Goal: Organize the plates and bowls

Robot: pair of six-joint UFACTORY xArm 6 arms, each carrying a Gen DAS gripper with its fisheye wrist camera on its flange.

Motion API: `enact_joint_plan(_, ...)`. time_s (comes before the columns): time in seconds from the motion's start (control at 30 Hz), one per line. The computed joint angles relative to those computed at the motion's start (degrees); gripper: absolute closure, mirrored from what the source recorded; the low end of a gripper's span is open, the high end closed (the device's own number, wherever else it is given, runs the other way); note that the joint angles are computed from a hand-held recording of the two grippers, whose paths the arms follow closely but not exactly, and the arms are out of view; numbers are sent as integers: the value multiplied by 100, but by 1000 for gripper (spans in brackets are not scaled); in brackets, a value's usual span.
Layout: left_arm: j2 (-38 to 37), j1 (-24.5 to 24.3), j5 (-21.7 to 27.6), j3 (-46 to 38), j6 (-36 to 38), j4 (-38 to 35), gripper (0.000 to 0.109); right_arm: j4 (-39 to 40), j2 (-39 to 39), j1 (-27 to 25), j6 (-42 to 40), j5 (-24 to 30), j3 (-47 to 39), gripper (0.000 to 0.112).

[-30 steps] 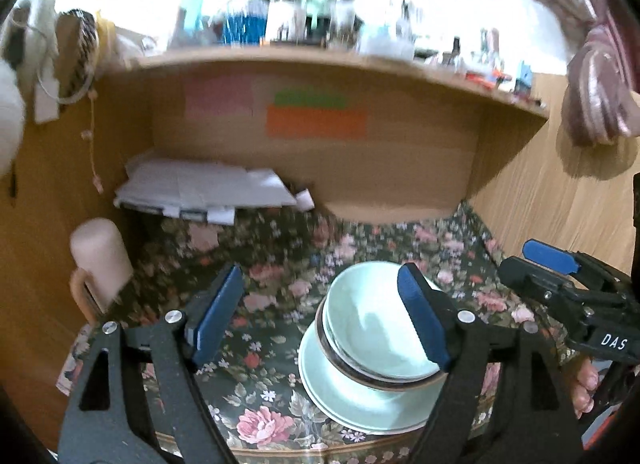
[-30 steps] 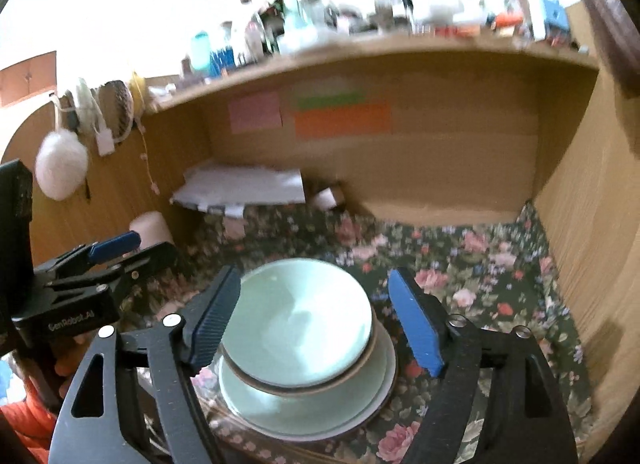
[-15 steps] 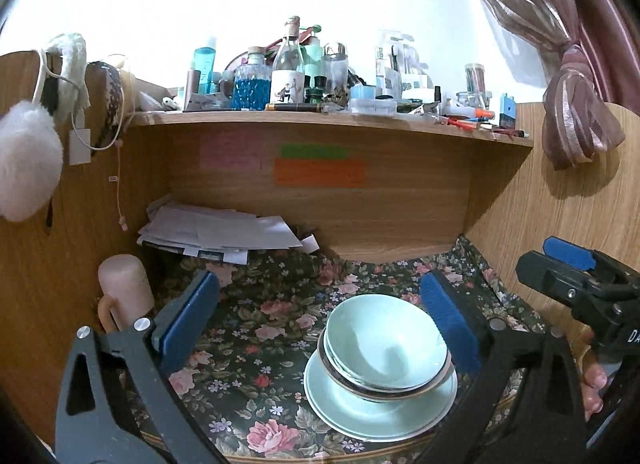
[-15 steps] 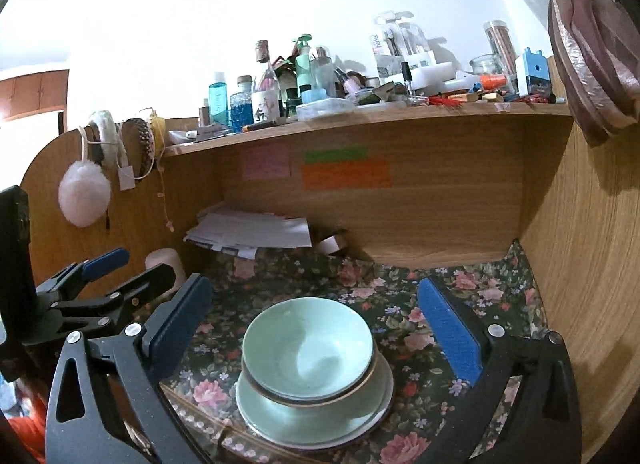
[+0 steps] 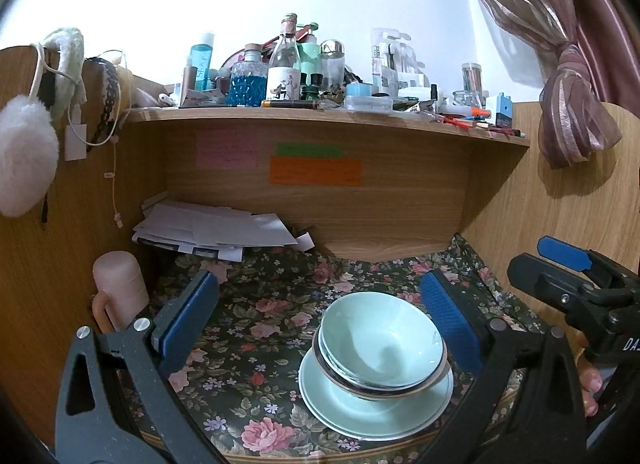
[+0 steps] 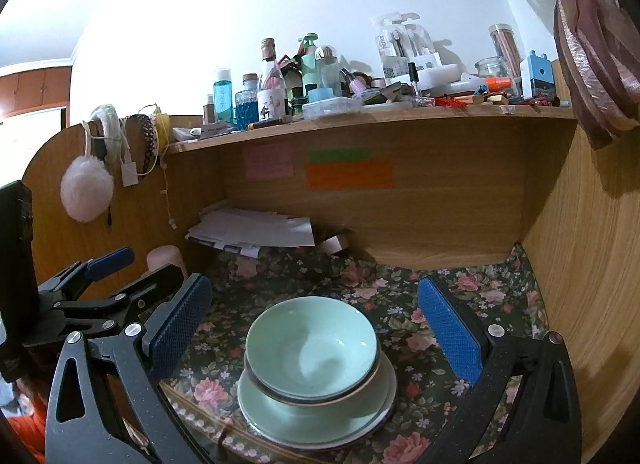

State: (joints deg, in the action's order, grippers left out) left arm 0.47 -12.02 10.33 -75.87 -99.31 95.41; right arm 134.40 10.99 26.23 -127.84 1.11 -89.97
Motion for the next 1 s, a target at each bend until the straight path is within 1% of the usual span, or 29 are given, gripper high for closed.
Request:
enact_joint_plan(0.2,71,-2,-33,-61,69,-75,6,-434,33,16,452,45,20,9)
enact_joint_plan(0.43,146,2,-71,-120,125,-174,6,-459,48,15,484,61,5,9)
enact_joint_plan(0.57,159,8,-78,-131,149,-209,6,-745,110,32,796,77,-14,9)
enact_joint_plan(0.67,166,22,-98,-137,161,-212,6,-1227,153,41,1297,128,23,9)
enact_joint_plan(0.73,170,28,-106,-145,143,-194,6,-1373,170,40,1453,162,34,9)
enact_joint_plan(0.87,183,37,-120,-154,152,-203,6,-1522,164,13,1605,257,75,9)
enact_joint_plan(0.97,208,56,-150,-166,228,-289,6,-1449,191,18,1542,241,33,9)
enact_joint_plan(1.0,229,53,-142,-178,237,-309,6,-1550,185,14,1642,265,55,9)
